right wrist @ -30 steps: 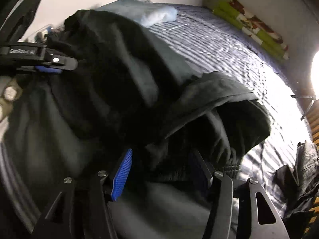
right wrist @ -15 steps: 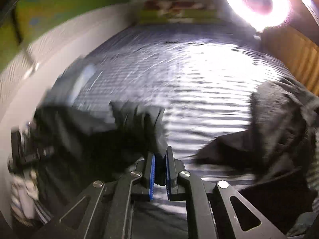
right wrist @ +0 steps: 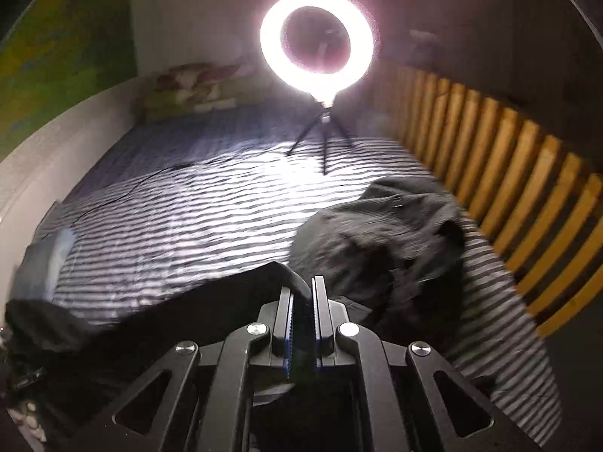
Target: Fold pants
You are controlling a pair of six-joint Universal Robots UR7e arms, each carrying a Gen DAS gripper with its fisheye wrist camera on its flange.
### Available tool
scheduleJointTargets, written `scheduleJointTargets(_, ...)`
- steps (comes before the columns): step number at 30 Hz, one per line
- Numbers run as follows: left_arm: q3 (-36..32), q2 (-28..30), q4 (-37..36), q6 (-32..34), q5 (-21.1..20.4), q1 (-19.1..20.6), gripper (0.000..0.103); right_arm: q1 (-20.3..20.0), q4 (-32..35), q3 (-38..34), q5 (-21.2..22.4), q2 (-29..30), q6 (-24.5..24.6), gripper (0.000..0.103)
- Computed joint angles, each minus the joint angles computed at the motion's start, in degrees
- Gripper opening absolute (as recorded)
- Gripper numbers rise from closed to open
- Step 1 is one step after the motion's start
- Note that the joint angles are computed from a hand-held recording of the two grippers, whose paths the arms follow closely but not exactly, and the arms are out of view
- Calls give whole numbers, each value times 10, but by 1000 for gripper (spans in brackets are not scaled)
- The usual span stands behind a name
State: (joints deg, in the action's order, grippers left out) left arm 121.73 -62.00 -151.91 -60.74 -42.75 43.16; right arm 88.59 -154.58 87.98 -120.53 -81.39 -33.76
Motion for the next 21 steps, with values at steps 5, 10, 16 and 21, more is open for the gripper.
scheduleJointTargets(5,-4,2,6,3,4,0,60,-7,-35,-17,-23,19,-26,7)
scheduleJointTargets(10,-2,-1,2,10,0,0,61,-27,-31,-8,-21,22,-19,7)
scheduleJointTargets(16,9,-10,-19,14,-5,1,61,-28,-14,-11,-26,27,-14,7)
scheduleJointTargets(21,34,-38,-61,20,-24,4,61,-6,-7,-48,-23,55,-30,7)
